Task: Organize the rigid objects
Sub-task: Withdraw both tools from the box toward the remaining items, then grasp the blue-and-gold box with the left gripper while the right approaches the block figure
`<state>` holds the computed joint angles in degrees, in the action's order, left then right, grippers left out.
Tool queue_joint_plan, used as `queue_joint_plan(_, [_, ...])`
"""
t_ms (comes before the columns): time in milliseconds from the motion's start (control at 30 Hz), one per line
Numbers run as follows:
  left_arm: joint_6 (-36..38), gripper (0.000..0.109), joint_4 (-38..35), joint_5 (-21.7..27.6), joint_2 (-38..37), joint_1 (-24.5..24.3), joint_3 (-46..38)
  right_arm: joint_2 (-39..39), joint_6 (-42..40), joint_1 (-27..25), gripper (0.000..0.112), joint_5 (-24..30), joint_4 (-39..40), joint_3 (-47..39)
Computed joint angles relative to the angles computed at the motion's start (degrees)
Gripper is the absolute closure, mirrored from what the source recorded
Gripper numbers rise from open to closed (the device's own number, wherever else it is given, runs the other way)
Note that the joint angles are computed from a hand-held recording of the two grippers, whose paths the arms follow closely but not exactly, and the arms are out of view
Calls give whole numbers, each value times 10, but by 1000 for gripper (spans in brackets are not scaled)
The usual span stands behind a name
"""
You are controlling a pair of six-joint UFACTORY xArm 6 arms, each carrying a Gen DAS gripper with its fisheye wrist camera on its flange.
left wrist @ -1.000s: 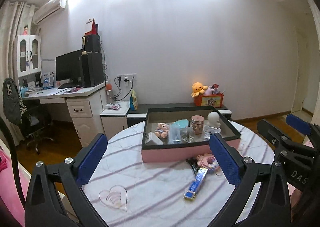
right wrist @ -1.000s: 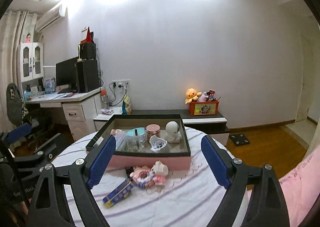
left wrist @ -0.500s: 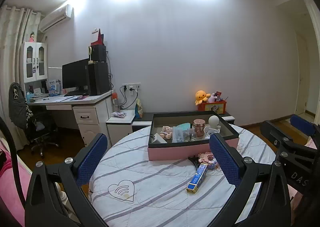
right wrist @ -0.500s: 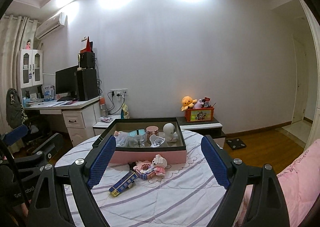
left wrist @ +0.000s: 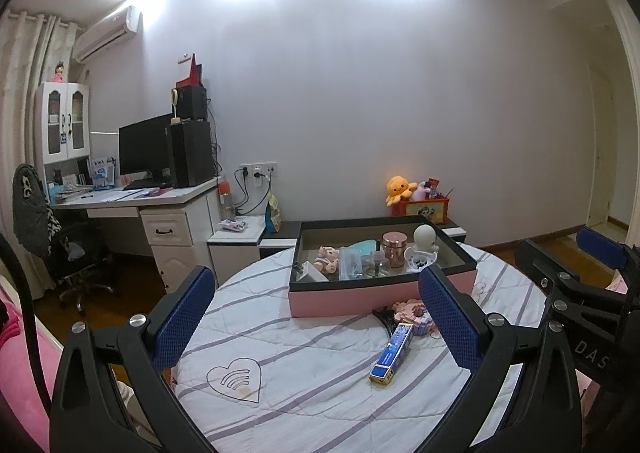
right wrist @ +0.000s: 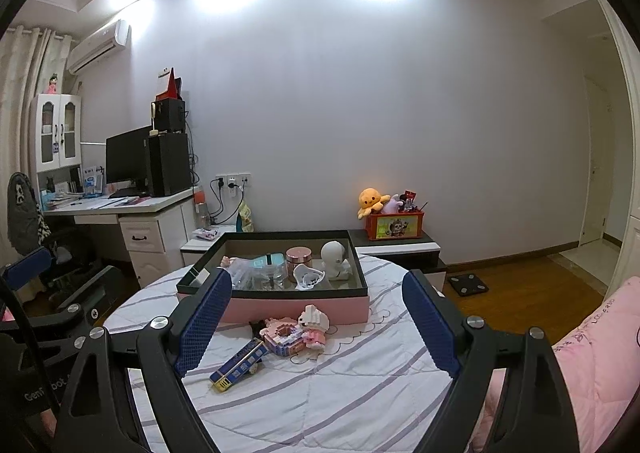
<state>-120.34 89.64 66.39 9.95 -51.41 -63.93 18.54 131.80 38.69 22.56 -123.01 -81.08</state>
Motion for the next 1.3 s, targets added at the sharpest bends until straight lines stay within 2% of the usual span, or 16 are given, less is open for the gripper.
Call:
queue_joint_plan(67, [2,6,-2,-12,5,7,-3,11,-5,-4,24,-9,4,-10])
queue_joint_plan(167, [-6,6,1,-65,12,32,-1,32,-26,-12,24,-25,23,-27])
queue_joint_plan(367, [44,6,-41,-244,74,110,-45,87,-111,-37,24,-60,114,-65])
queue_joint_plan(433, [99,6,-88,-301,114,132,-84,106,-146,-50,24,-72,157,-77])
queue_joint_plan(467, [129,6,-112,-313,134,137,-104,114,-167,-55,24,-75,181,-81])
queue_joint_plan(600, [276,6,-247,-313,212,145,-192,145,-259,-75,24,-96,281,-104])
queue_joint_plan(700, [327,19,-305,-315,239,153,-223,164,-326,-85,24,-108,349,-117])
queue_joint_plan(767, [351,43,-340,-347,246,165,-222,174,-372,-87,24,-109,392,-124])
queue_joint_plan(800, [357,49,-351,-362,245,171,-218,180,-395,-89,24,-110,415,-128])
queue_joint_plan(833, [353,53,-352,-382,243,177,-210,185,-415,-89,24,-112,434,-131])
queue_joint_plan(867, [331,66,-332,-404,236,181,-197,190,-436,-90,24,-117,456,-134])
queue_joint_plan(933, [308,82,-307,-434,225,187,-180,196,-476,-90,24,-119,497,-138])
queue_joint_plan(1100, [255,85,-262,-445,198,190,-143,209,-551,-83,24,-111,569,-151])
queue_joint_plan(1167, [231,88,-249,-430,187,188,-132,214,-586,-80,24,-112,599,-159])
queue_joint_plan(1300, [200,88,-234,-420,167,197,-111,244,-707,-67,24,-97,711,-206])
